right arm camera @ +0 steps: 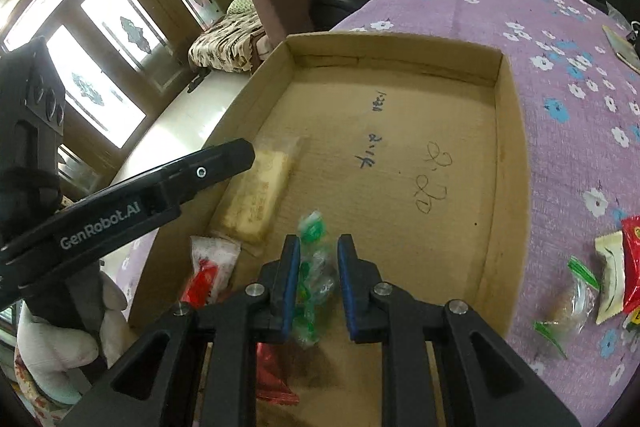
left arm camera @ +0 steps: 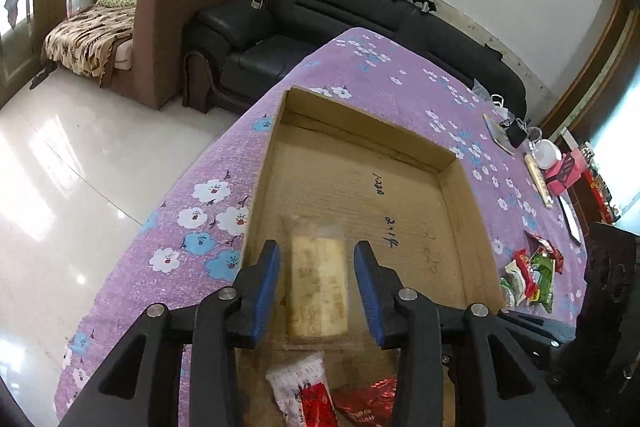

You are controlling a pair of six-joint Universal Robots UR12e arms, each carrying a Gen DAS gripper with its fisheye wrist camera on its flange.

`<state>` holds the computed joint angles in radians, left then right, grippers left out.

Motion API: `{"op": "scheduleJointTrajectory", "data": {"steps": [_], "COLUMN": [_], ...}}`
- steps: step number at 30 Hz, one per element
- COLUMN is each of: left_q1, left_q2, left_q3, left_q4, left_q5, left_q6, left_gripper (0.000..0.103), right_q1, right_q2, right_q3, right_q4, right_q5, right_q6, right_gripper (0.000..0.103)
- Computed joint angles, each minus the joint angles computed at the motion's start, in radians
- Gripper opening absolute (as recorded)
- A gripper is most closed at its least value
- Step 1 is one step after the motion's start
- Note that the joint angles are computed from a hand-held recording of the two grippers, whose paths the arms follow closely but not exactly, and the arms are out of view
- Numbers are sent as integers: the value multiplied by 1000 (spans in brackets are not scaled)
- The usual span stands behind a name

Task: Organize snacks
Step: 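Carry the cake bar and green candies into the tray and release both, then grasp the red snack bar with left gripper while right grasps green peas bag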

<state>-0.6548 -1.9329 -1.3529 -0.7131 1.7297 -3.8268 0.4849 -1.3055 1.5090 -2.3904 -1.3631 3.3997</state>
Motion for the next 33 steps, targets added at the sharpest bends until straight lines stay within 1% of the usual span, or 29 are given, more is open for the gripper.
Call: {"op": "scheduleJointTrajectory", "data": {"steps": [3, 5, 7, 9, 12, 15, 19, 22, 24, 26, 28, 31, 33], "left_q1": [1, -3, -9, -18, -33, -47, -71, -87, -100, -112, -122, -137, -144], "left_q2": [7, 13, 20, 25, 29, 23, -6, -32, -56, -82, -107, -139, -154], "left_q3": [-7, -12, -17, -19, -20, -5, 39, 77, 109, 146, 183, 230, 254], "left_q4": [14, 31, 56, 75, 107, 117, 113, 110, 101, 76, 45, -1, -26], "left_q5": [-2, 7, 20, 33, 34, 18, -30, -79, -108, -124, -145, -165, -169], "left_q6": [-14, -19, -20, -19, -6, 12, 51, 68, 83, 98, 110, 126, 130], "left_gripper": [47, 47, 50, 58, 61, 64, 64, 65, 67, 68, 68, 68, 68], "right_q1": [-1, -3, -3, -7, -25, -58, -137, -186, -227, -262, -280, -294, -299], "right_q2": [-2, -9, -21, -41, -85, -139, -230, -283, -319, -341, -350, -348, -334], "right_q3": [1, 6, 15, 34, 77, 133, 233, 289, 331, 362, 381, 393, 391], "right_q4": [-9, -20, -36, -62, -93, -119, -150, -151, -149, -144, -150, -167, -183], "right_q5": [6, 8, 4, -3, -20, -42, -77, -118, -127, -117, -103, -74, -48], "right_q6": [4, 5, 4, 4, 6, 30, 103, 148, 190, 224, 243, 254, 250], "right_gripper": [20, 20, 25, 29, 31, 31, 32, 34, 34, 34, 34, 34, 34]}}
